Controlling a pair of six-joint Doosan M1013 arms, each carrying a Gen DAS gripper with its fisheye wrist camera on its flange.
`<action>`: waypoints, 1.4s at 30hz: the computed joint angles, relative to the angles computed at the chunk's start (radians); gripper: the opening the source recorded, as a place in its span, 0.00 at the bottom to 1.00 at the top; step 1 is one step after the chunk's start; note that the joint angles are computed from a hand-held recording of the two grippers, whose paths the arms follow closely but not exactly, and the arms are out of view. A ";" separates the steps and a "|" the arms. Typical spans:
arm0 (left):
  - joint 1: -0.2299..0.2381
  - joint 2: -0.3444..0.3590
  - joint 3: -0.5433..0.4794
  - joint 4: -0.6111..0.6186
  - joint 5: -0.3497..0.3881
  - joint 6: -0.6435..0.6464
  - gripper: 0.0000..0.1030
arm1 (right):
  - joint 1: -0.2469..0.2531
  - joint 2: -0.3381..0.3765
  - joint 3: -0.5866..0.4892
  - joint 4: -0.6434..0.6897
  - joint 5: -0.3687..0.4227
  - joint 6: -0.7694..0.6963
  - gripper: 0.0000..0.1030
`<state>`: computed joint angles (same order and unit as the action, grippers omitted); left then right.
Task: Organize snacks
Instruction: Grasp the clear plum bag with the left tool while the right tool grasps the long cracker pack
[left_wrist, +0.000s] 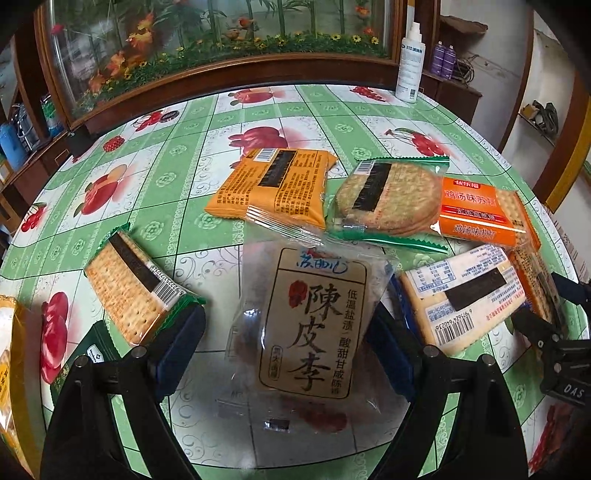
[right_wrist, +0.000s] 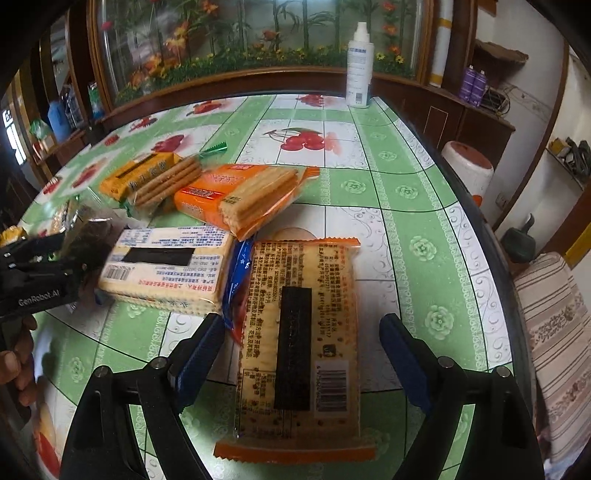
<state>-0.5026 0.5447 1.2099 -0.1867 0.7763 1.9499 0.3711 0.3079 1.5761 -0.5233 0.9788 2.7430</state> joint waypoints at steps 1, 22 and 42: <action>0.000 0.000 0.000 -0.002 -0.001 0.002 0.86 | 0.000 0.001 -0.001 -0.002 0.001 0.000 0.83; 0.047 -0.078 0.107 -0.111 0.018 0.052 0.50 | 0.063 -0.053 0.059 0.001 -0.009 -0.020 0.81; 0.119 -0.221 0.266 -0.280 -0.108 0.139 0.48 | 0.121 -0.198 0.174 -0.191 -0.291 0.302 0.54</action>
<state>-0.3838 0.3239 1.4761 -0.4670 0.6680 2.0893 0.4925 0.1103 1.7505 -0.7143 0.6875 3.0452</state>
